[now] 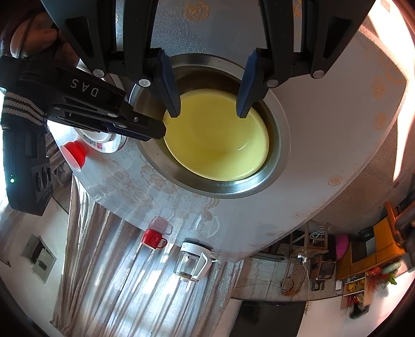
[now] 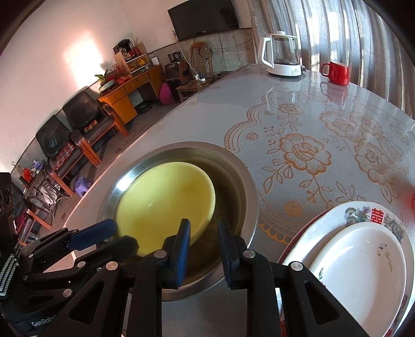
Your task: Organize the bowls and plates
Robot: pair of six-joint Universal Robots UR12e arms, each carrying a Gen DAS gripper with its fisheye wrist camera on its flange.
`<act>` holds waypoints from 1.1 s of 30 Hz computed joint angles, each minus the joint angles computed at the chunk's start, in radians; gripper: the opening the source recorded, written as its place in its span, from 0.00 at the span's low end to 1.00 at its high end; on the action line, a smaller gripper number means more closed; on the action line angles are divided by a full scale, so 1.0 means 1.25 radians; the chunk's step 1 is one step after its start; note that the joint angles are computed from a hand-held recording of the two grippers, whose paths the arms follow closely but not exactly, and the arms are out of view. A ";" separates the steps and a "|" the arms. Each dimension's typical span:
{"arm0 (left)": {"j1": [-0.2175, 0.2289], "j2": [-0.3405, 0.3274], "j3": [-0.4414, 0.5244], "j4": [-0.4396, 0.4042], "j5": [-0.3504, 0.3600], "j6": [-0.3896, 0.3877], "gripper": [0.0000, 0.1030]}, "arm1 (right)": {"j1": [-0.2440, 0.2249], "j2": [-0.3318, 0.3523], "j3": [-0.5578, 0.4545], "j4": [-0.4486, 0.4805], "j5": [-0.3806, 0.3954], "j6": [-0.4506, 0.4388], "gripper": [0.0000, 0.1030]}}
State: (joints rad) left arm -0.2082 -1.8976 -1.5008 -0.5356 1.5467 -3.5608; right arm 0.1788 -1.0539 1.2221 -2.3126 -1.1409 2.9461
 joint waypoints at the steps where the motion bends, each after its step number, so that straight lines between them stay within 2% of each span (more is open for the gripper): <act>1: 0.000 0.000 0.000 0.000 0.000 0.001 0.43 | -0.001 -0.001 0.000 0.001 0.004 0.002 0.21; 16: -0.005 0.001 0.001 -0.007 0.012 0.002 0.43 | -0.007 -0.017 0.026 -0.030 0.015 0.016 0.23; 21: 0.000 0.007 -0.006 0.004 0.020 -0.018 0.43 | -0.010 -0.023 0.037 -0.051 0.010 0.023 0.25; 27: 0.010 0.018 -0.018 0.019 0.062 -0.033 0.43 | -0.016 -0.026 0.044 -0.067 0.006 0.046 0.25; 33: 0.022 0.022 -0.023 -0.006 0.100 -0.061 0.43 | -0.018 -0.021 0.039 -0.059 -0.002 0.055 0.26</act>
State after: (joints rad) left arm -0.1808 -1.8699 -1.5300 -0.5429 1.6714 -3.6374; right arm 0.1567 -1.0807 1.2709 -2.3864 -1.1430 3.0147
